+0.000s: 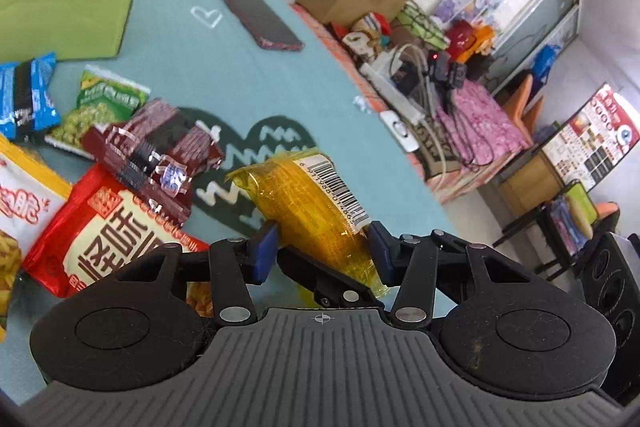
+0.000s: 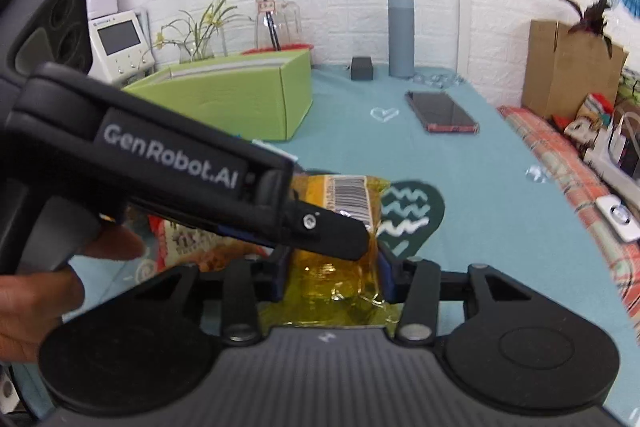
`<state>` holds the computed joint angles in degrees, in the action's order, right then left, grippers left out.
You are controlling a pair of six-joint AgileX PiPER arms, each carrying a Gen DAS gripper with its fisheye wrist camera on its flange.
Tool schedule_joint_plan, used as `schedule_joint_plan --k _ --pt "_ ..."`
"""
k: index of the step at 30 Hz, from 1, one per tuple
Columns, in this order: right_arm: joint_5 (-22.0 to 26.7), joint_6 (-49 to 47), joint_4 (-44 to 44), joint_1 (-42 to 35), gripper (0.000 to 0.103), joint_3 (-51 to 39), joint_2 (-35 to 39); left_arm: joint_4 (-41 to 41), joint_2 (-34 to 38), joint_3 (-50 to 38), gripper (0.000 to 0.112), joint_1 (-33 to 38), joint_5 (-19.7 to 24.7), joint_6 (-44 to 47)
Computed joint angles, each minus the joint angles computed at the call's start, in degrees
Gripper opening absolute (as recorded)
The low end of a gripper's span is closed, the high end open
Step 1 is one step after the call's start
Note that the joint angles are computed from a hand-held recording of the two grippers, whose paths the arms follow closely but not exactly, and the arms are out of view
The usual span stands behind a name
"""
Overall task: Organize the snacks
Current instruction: 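Grasp the translucent yellow corn bag with the left gripper, then drop the yellow corn bag into the lime-green box with the left gripper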
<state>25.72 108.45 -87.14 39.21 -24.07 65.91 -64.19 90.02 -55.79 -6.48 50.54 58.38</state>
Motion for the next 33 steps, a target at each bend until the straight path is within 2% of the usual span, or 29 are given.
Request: schedule_joint_plan --k 2,6,7,10,15,20,26,28,29,33 --pt "0.1 -2.9 1.3 -0.2 0.05 -1.9 -0.3 0.1 -1.2 -1.2 0.03 0.8 0.8 -0.7" --pt "-4.6 -7.9 -1.0 -4.0 0.051 -9.5 4.4 1.3 -0.4 -8.0 0.031 5.2 3.9 -2.8" --pt "-6.1 -11.6 0.2 -5.0 0.052 -12.7 6.5 1.7 0.6 -10.6 0.031 6.5 4.8 -3.7" --pt "-13.4 -28.8 11.6 -9.4 0.054 -23.8 13.9 4.1 4.2 -20.1 0.031 9.7 5.3 -8.1" --pt "-18.3 -57.5 34.3 -11.9 0.058 -43.6 30.2 9.4 12.9 -36.1 0.031 11.8 2.9 -13.4" --pt "-16.2 -86.1 60.6 -12.4 0.058 -60.7 44.6 17.0 24.8 -52.5 0.031 11.9 2.4 -20.9" --pt "-6.6 -119.6 95.0 -16.4 0.058 -79.6 58.7 24.2 43.8 -79.1 0.029 11.8 10.5 -32.0" --pt "-5.6 -124.0 100.3 -17.4 0.061 -81.6 60.8 26.5 47.5 -84.5 0.033 11.5 11.9 -34.2" --pt "-5.9 -125.2 102.4 -17.7 0.064 -81.6 61.1 27.0 48.0 -84.7 0.041 11.4 11.4 -34.4" --pt "-10.6 -127.2 103.5 -17.5 0.08 -75.4 57.4 22.1 41.9 -73.2 0.053 12.8 6.0 -29.3"
